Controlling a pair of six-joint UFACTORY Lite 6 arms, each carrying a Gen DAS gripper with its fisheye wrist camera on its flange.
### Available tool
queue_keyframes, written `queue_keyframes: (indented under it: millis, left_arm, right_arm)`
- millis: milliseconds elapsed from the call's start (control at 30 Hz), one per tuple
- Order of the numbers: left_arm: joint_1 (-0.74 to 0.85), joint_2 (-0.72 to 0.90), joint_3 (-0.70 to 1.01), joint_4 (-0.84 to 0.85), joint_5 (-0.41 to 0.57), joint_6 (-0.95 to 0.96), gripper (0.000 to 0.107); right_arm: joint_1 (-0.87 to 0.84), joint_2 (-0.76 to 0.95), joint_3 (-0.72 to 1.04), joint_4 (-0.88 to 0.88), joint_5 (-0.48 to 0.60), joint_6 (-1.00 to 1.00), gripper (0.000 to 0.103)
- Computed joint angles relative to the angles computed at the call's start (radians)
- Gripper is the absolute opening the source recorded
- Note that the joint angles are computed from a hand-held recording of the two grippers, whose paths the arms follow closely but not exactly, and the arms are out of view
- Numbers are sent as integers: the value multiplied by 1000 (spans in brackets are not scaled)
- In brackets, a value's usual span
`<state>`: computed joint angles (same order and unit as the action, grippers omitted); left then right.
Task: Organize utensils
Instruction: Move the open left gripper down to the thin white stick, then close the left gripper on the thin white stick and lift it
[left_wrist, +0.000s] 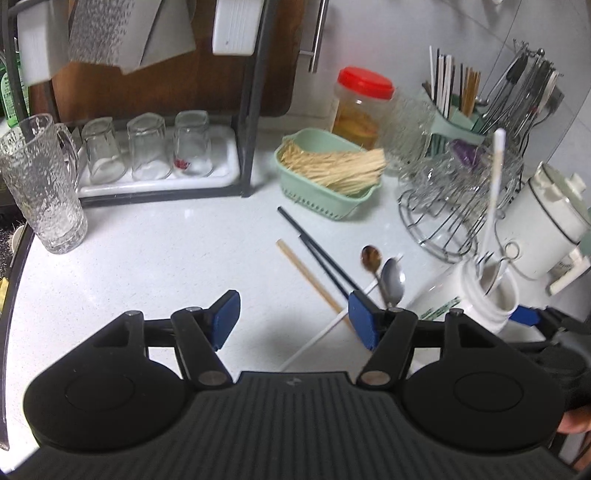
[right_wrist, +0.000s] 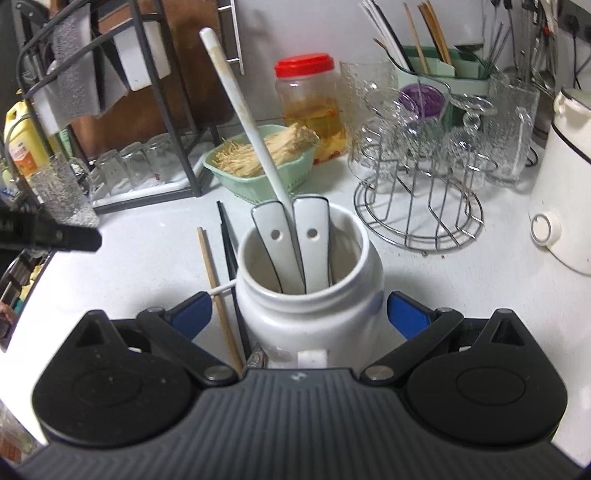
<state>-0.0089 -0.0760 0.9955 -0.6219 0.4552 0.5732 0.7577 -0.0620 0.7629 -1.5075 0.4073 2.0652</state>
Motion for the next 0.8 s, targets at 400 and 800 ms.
queue_keyframes:
  millis: [400,800]
  left_arm:
    - [20,119,-18,-240,-42,343,77]
    - [-13,313,65,-313,-14,471,76]
  right_arm:
    - [63,16,-32,-85,71,199,103]
    - [97,95,5,-101,195,217,103]
